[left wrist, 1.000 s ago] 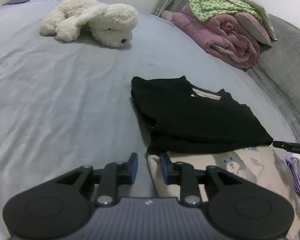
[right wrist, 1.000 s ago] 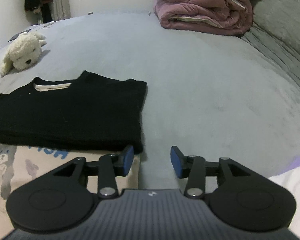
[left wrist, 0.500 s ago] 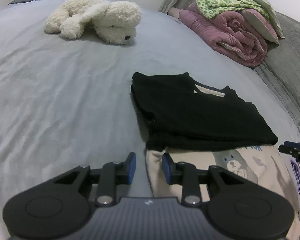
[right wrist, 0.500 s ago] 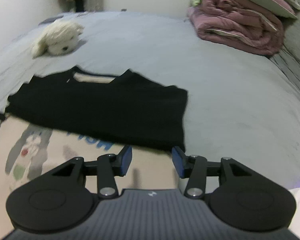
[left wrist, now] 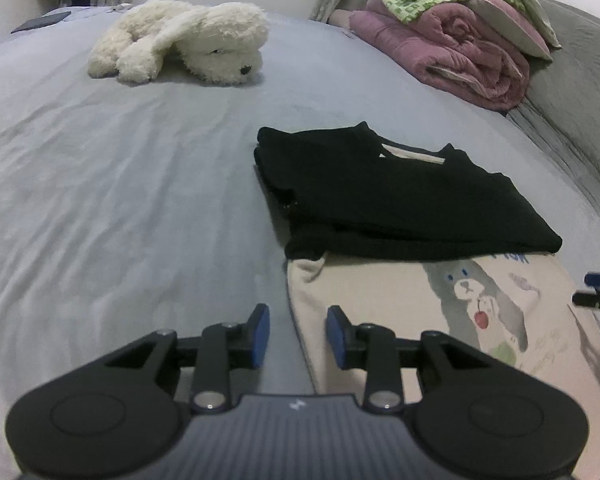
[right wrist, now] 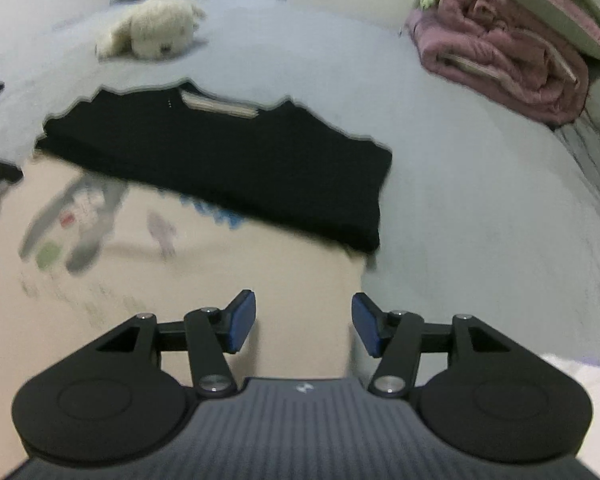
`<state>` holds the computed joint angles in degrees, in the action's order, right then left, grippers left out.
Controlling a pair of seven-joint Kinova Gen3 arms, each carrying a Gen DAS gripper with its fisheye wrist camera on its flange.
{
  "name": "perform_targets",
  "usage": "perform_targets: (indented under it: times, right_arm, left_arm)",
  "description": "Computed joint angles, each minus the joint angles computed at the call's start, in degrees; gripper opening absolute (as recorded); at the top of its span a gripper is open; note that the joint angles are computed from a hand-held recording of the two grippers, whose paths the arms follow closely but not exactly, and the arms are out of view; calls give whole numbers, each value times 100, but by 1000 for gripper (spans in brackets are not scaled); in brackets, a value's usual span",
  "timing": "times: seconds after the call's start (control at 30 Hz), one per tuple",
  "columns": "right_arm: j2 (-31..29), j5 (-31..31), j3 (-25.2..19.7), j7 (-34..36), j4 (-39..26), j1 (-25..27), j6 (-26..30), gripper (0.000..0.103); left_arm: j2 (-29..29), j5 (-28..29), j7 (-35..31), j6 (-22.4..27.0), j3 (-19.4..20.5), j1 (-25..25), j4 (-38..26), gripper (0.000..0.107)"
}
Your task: Fold clothes
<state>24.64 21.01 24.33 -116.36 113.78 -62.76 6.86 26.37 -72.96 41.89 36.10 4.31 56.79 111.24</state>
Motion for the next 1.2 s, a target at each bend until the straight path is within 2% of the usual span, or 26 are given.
perform_targets:
  times: [0.23, 0.37, 0.43, 0.57, 0.77, 0.9, 1.0, 1.07, 1.17, 1.2]
  right_arm:
    - [-150, -420, -1612, 603, 24, 1622, 179, 56]
    - [-114, -753, -2132, 769, 26, 2178, 138, 57]
    - [-106, -877, -2233, 848, 47, 2286, 87, 57]
    - [-101, -922, -1785, 794, 155, 1831, -77, 57]
    - [-110, -1243, -1845, 1024, 365, 1964, -461, 58]
    - [-72, -1677, -893, 989, 544, 1012, -701, 59]
    - [-69, -1719, -186, 474, 394, 216, -249, 61]
    - [-135, -1923, 133, 439, 349, -211, -51, 61]
    - [-171, -1762, 475, 40, 260, -669, 174, 65]
    - [-165, -1734, 565, -92, 239, -758, 208, 67]
  left_arm:
    - [102, 190, -157, 53, -19, -17, -147, 33]
    - [246, 213, -261, 245, -81, 133, -273, 33]
    - [250, 214, -263, 252, -101, 158, -272, 33]
    - [300, 238, -285, 374, -112, 232, -324, 33]
    - [544, 105, -212, 929, -109, 560, -460, 33]
    - [548, 483, -388, 1267, 48, 612, -643, 33]
    - [527, 970, -577, 1516, 134, 648, -872, 33]
    - [474, 1394, -668, 1713, 190, 707, -1082, 34]
    - [380, 1919, -544, 2040, 209, 899, -1434, 45]
    - [349, 2105, -497, 2174, 227, 956, -1581, 52]
